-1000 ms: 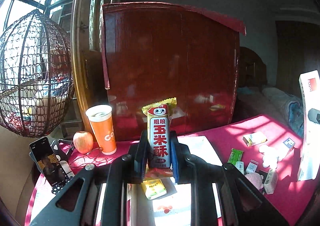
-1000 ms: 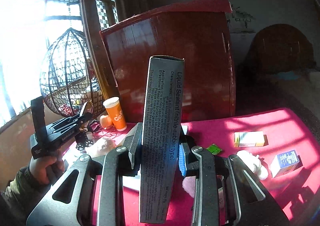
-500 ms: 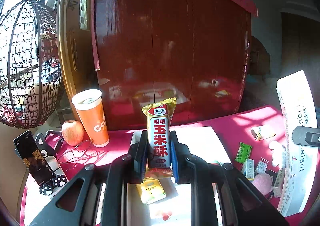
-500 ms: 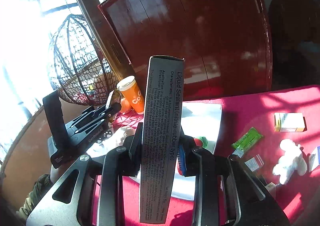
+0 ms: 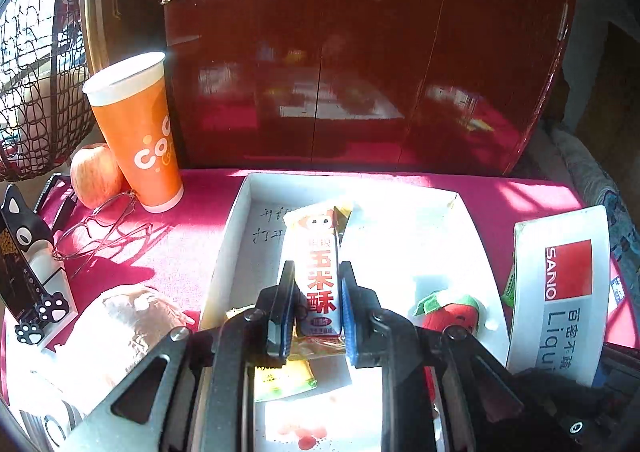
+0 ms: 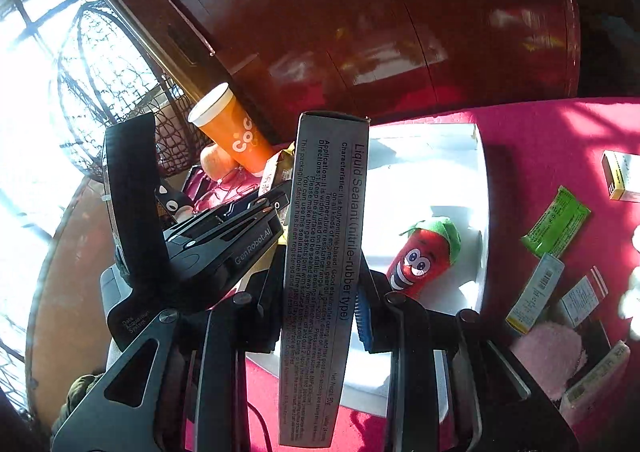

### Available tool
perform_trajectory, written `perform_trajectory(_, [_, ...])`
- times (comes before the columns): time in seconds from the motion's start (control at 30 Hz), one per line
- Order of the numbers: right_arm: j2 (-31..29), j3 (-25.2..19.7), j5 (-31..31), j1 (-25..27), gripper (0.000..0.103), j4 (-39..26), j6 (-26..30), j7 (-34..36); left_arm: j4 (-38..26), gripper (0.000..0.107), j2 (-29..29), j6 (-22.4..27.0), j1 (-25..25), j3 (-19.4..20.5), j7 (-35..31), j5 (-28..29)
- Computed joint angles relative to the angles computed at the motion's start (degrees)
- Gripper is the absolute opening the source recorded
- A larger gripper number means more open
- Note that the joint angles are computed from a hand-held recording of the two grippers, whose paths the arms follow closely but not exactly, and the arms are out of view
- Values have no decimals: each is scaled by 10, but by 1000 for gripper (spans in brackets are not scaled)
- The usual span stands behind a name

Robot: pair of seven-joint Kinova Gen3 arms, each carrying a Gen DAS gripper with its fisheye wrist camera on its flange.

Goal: Organize objects
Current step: 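Lower the snack bar and sealant box into the tray and open both tools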

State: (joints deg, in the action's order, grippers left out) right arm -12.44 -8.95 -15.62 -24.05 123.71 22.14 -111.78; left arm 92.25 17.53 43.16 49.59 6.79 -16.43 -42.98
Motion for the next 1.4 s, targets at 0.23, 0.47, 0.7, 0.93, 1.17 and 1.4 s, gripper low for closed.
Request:
perform_trajectory(0.23, [33,-43,82,30,28,-16,5,-78,-10,19,20,11,5,-7,3,0])
perform_trajectory(0.47, [46,-38,100,24,28,-18,3,-98,-23,19,30,36,21,-16,19,-17])
perform_trajectory(0.7, [54,-43,128,21,28,-18,0,-128,-21,19,31,35,16,-16,30,-22])
perform_trajectory(0.93, [61,-46,146,19,28,-19,1,-149,-24,19,36,38,19,-16,31,-20])
perform_trajectory(1.17, [60,-53,179,19,28,-21,5,-184,-21,19,35,43,24,-19,44,-27])
perform_trajectory(1.4, [55,-72,227,26,30,-21,8,-234,-17,20,34,43,22,-15,49,-30])
